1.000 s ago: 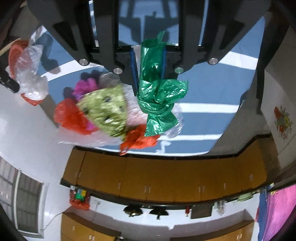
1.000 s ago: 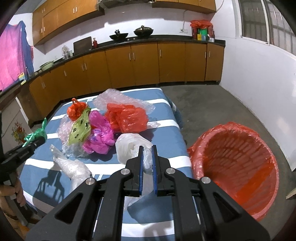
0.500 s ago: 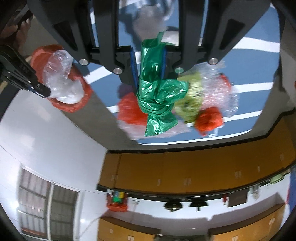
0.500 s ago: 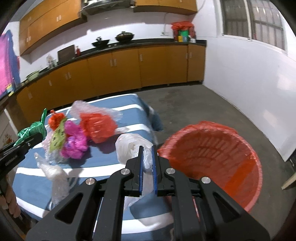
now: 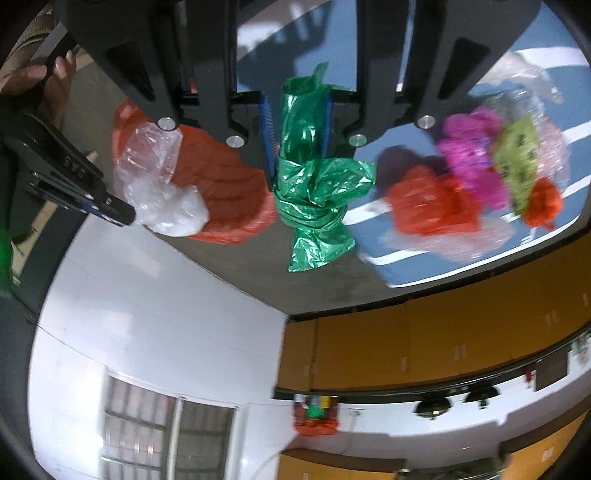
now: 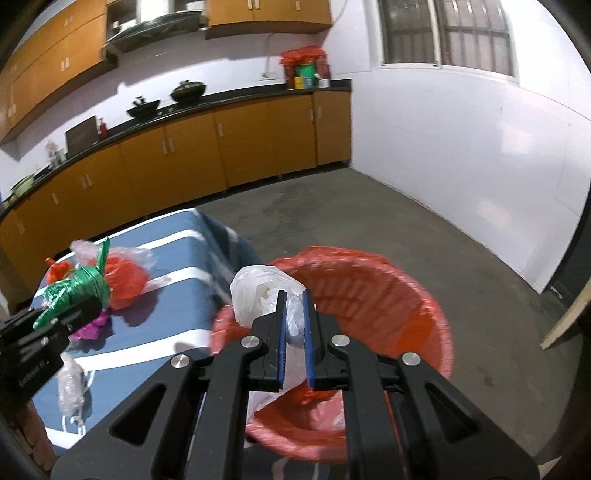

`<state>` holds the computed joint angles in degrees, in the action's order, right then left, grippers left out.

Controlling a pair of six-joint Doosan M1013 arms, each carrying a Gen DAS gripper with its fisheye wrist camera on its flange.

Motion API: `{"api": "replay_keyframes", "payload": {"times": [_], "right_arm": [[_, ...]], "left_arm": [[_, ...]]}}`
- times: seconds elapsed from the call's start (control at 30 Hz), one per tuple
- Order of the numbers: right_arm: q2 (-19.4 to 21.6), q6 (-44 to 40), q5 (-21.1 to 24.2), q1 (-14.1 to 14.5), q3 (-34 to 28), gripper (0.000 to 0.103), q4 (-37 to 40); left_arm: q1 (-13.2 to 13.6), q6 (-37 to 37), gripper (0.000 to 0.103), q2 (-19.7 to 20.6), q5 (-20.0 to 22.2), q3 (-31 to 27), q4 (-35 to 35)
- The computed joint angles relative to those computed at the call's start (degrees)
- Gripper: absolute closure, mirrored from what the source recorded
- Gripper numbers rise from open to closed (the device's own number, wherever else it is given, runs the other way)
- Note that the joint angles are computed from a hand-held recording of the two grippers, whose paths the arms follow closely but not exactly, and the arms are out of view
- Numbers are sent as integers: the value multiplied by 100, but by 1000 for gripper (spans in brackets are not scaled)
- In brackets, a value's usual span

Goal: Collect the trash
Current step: 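Carry both bags to the orange basket and release them inside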

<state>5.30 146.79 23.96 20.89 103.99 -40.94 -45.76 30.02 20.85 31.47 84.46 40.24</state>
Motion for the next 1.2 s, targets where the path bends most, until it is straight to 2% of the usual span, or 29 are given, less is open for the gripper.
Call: {"api": "replay_keyframes", "payload": {"times": [0.2,0.53,0.93,1.0,1.07,1.2], "right_arm": [[-47,214,32,-191,72,95,-93],[-104,372,-25,-391,162,95,-51],[-102,453,-115,-508,208,94,71],[-99,410,-146,-529,211,94,137],[-107,319,-200,-564,224,94,277],[-114,161,-262,-609,232,82,500]], "left_arm": [[-38,814,81,308,-182,-365,-633],[5,1876,81,604,-385,-727,-1646],[-6,2483,80,801,-351,-930,-2208],[-5,2531,78,824,-345,-958,-2250],[-9,2530,72,838,-333,-965,-2241],[1,2461,63,846,-308,-947,-2233]]}}
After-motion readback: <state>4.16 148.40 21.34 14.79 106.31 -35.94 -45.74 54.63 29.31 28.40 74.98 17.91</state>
